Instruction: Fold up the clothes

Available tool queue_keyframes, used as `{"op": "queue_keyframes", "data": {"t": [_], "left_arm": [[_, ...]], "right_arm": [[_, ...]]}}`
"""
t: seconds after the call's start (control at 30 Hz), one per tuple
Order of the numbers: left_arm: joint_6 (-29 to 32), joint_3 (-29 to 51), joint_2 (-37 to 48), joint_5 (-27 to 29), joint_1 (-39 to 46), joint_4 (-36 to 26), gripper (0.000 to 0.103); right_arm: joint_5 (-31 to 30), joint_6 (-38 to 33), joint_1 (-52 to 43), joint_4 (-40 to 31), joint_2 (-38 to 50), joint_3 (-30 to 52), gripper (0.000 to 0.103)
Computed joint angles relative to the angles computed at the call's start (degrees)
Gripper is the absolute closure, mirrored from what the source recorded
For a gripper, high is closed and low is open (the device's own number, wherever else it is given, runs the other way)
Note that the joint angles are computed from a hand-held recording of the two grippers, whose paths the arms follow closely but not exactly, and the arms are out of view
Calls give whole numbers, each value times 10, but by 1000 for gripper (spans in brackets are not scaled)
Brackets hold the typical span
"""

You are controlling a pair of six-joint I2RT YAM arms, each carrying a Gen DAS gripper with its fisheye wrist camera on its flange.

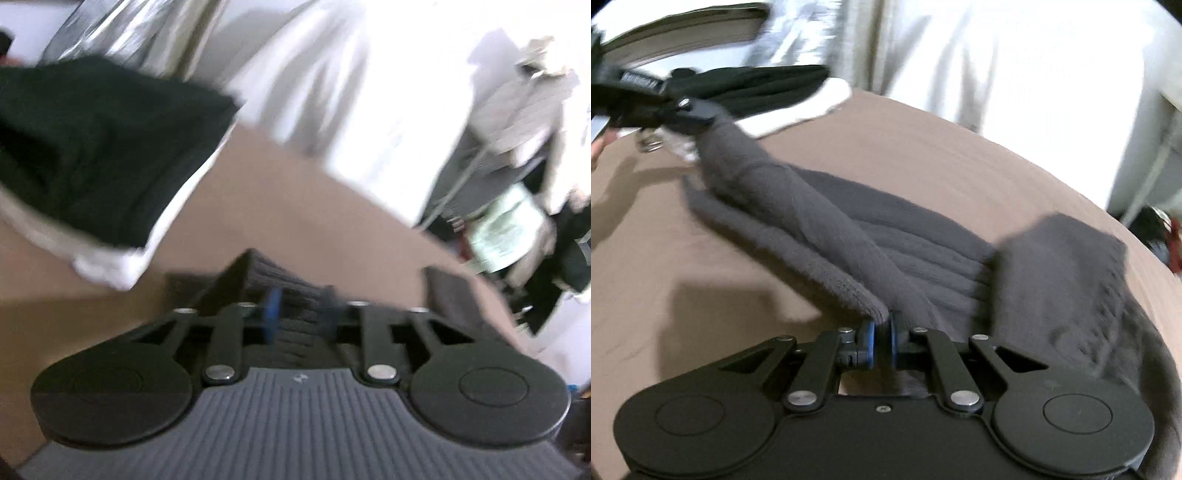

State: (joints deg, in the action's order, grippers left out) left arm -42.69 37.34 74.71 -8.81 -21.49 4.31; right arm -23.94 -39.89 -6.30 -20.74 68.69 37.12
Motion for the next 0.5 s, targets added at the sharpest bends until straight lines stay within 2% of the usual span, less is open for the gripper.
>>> {"op": "queue_keyframes", "data": {"t": [0.07,0.13,0.2,0.23,0.3,0.43,0.5], "left_arm": [[-18,13,25,20,20,-38,56],[-42,11,23,73,51,-54,55],[-49,13,10,110,72,-75,43],[-49,16,2,123,80,-88,40],[-29,25,-12,136,84,-125,28],[15,8,-43,196,94,-153,23],[21,17,-20,167,69,-158,17]], "right_arm": [[7,17,-8,-7,25,4,95],[7,23,-8,-24,52,6,94],[14,31,-1,-8,59,-14,90],[19,30,5,9,59,-30,86],[29,25,17,47,58,-59,77],[52,11,45,70,67,-64,70],[65,13,60,98,79,-67,66]]}}
